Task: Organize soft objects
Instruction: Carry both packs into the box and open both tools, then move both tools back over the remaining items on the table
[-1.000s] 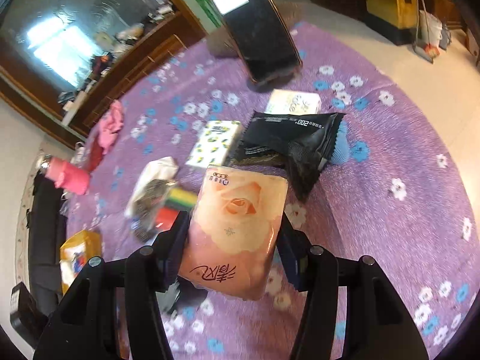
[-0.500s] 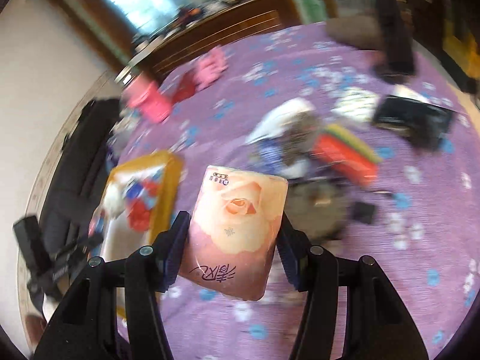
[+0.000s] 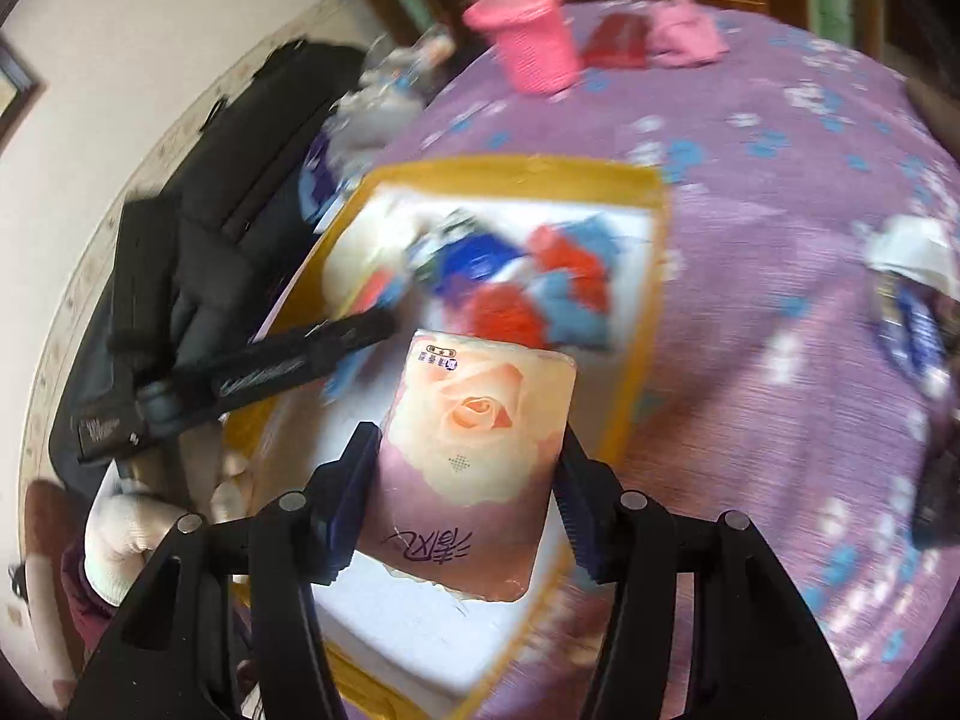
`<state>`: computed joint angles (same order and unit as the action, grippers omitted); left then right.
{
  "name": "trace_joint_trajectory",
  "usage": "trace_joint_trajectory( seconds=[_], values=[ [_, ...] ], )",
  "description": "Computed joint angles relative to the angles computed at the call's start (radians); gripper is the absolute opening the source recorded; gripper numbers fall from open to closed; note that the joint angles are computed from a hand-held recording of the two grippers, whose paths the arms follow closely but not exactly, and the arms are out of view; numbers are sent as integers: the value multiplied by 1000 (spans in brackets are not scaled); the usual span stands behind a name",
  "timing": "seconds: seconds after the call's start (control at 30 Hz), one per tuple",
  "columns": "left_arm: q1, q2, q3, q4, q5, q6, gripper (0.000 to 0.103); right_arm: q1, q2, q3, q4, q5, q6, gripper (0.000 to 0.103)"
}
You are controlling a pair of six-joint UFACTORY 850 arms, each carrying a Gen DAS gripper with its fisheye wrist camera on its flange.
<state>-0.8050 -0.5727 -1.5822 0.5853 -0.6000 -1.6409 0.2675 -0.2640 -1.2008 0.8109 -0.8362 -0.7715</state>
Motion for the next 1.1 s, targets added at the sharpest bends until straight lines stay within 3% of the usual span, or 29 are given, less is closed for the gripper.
trace_joint_trajectory(
  seconds=[0.13,0.27,0.4,0.5,0.63,0.83,0.97,1.1],
  values=[
    [17,-21,-11,39,38,-46,57,47,-42,-32,-16,11,2,55],
    [-3,43,82,213,78,-250,64,80,-62,-51,-43,38,3,57],
    [-39,134,196,446,58,-535,81,114,-57,-43,-87,105,8,59],
    [-62,183,258,563,37,-683,81,132,-54,-39,-116,148,22,60],
    [-104,214,299,637,10,-802,81,121,-47,-36,-75,145,0,60],
    [-153,217,281,662,-6,-829,83,53,31,-1,26,124,-93,60],
    [-185,170,195,652,-5,-766,91,-42,107,41,83,104,-171,60],
    [-208,99,86,661,49,-711,94,-185,166,74,107,99,-206,60]
  ],
)
